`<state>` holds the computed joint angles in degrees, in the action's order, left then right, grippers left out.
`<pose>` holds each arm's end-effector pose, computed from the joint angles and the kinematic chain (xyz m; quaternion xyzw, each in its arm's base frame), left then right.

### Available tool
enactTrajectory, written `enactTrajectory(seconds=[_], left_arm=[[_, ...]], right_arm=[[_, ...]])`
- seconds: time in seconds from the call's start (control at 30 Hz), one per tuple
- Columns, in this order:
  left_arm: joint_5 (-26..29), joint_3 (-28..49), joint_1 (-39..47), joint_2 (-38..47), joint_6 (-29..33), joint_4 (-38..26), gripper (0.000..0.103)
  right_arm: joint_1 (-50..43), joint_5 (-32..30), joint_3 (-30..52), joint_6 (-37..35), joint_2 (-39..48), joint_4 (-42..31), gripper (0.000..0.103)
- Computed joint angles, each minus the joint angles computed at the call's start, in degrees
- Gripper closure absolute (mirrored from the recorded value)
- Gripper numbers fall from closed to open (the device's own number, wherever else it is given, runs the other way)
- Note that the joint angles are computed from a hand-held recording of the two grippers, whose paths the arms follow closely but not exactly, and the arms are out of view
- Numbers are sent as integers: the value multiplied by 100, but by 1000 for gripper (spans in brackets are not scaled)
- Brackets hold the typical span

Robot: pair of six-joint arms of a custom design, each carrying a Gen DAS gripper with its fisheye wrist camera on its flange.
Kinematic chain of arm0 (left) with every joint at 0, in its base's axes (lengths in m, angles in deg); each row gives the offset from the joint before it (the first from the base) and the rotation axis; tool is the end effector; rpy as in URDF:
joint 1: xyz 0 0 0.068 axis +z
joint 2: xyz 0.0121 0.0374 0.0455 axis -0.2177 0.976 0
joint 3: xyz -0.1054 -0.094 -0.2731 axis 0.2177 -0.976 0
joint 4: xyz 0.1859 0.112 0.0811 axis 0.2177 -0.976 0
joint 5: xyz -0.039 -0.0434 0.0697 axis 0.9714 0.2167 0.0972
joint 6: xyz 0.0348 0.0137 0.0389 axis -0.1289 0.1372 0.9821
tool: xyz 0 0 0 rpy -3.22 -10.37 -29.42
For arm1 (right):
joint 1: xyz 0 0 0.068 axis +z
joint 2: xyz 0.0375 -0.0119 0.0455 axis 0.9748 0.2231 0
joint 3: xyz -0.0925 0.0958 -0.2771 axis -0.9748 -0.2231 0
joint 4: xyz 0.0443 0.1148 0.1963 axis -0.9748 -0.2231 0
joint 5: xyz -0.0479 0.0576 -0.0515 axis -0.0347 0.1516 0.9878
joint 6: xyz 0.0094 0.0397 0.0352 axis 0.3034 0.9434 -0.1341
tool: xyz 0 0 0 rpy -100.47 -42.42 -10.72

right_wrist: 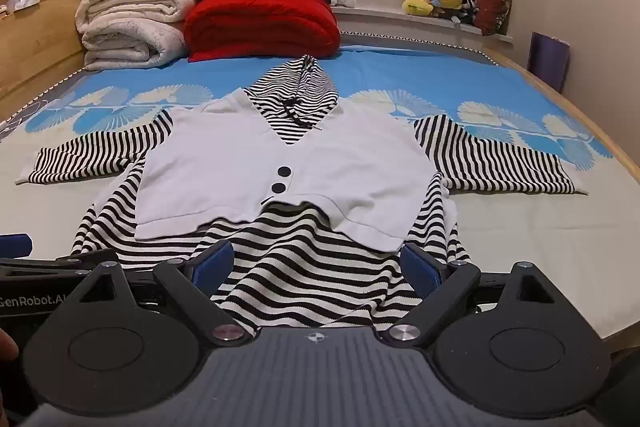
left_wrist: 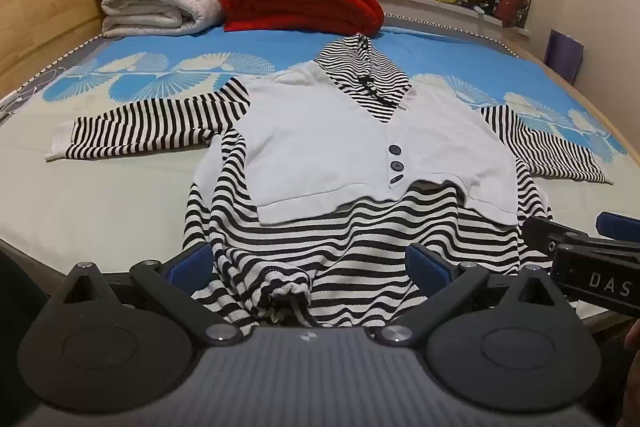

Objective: Fold small clothes

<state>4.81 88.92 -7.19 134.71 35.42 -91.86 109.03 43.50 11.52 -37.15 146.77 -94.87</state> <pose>0.1944 0.0212 0.2289 -0.1097 0.9066 0.0323 0.4062 0.2215 0.1286 0.2686 -0.0904 0.9013 0.0665 0.4183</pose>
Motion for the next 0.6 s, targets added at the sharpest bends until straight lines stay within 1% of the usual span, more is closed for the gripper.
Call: enactTrajectory(seconds=[0.6], left_arm=[[13, 21, 29, 14, -9, -19, 1]], right_arm=[[117, 92, 116, 83, 45, -78, 12]])
